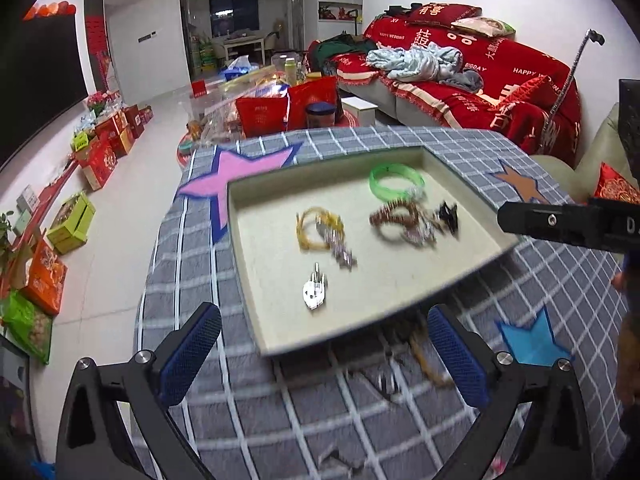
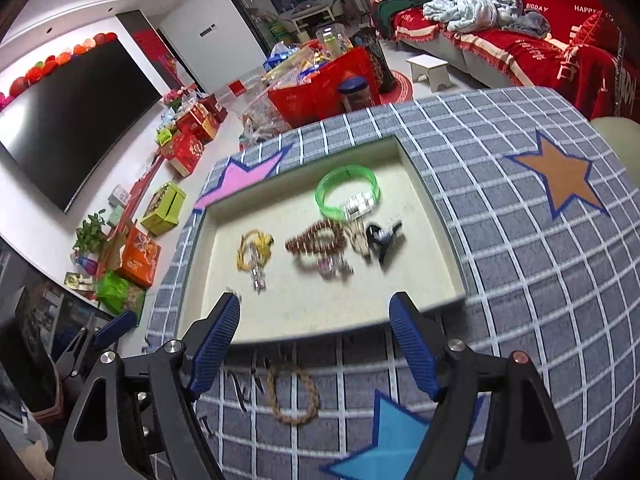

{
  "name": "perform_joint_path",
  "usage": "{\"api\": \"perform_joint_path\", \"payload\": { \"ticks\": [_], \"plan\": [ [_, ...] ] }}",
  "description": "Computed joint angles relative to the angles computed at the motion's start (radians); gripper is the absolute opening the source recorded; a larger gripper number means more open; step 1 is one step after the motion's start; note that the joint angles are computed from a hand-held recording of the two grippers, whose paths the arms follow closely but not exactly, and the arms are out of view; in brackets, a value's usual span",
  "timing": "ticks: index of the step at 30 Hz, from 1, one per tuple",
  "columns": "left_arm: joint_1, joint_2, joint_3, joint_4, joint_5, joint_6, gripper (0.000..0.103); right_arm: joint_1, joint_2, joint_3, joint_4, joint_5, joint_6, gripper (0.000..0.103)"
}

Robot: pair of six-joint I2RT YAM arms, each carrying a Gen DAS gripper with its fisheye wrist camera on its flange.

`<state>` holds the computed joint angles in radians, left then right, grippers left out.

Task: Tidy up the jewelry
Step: 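Withdraw both tools from the tray toward the two bracelets on the table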

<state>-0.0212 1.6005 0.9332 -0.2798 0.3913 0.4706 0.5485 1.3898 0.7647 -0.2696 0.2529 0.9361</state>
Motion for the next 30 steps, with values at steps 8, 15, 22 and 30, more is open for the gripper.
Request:
{"api": "perform_joint_path", "payload": {
  "ticks": [8, 15, 22, 30],
  "plan": [
    [0.084, -0.081, -0.112, -0.126, 0.073, 0.108, 0.103, 0.089, -0.004, -0.062, -0.018, 0.015, 0.069, 0.080],
    [0.128, -0.160, -0.219, -0.179, 0.093, 0.145, 0.103, 0.121, 0.021, -0.090, -0.010, 0.013, 0.104, 0.080],
    [0.124, -0.214, -0.311, -0.176, 0.058, 0.156, 0.103, 0.159, 0.109, -0.037, -0.050, 0.032, 0.076, 0.080],
    [0.103, -0.274, -0.388, -0.155, 0.024, 0.157, 0.103, 0.171, 0.192, 0.027, -0.077, 0.039, 0.013, 0.080]
  ]
}}
